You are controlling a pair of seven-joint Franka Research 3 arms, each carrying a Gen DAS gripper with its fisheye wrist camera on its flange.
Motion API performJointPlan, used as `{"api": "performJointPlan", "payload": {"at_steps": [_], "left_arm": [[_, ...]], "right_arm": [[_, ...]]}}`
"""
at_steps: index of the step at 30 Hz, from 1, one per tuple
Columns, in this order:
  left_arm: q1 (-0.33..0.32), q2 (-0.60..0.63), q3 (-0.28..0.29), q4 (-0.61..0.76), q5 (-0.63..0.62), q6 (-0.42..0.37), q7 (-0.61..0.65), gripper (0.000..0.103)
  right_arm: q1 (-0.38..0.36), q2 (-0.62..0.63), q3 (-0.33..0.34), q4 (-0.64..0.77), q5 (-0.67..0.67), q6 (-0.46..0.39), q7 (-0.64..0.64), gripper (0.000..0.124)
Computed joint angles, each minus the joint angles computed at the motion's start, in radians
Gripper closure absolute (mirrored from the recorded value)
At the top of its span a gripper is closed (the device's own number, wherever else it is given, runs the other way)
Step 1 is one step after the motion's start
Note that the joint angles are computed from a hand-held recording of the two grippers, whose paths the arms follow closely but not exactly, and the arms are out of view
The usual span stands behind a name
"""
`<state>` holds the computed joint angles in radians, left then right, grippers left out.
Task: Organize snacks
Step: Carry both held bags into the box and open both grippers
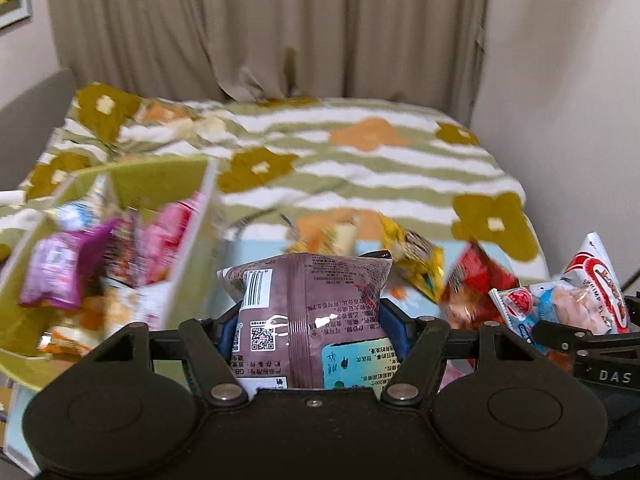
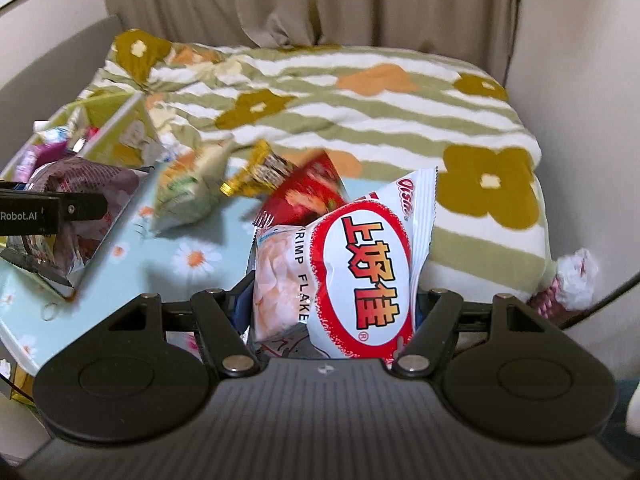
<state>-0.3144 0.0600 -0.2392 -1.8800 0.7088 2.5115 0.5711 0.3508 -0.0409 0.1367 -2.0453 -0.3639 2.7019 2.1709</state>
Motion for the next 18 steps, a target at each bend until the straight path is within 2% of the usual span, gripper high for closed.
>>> {"api": "performJointPlan", "payload": {"at_steps": [4,8,13,18], "left_arm": [[0.02,-0.074,0.009,-0.053,0.076,-0.015,-0.084,0.031],[0.066,-0.147,0.012,-0.111,0.106,-0.012,-0.125,0.031],[0.141,-0.236,0.023,-0.186,0.124,0.018,-0.113,0.031],[0.232,-0.282,0.044,-0.233,0.157,0.091,-0.082,0.031]], "right_arm": [[0.02,0.025,0.009,0.058,0.031,0.026,-0.05,0.04],[0.058,0.082,0.014,0.144,0.056,0.035,-0.079,0.04],[0.138,0.181,-0.002,0.293,0.028,0.03,-0.066,0.04],[0.236,0.312,-0.031,0.488,0.02,-0.005,-0.04,0.04]]}}
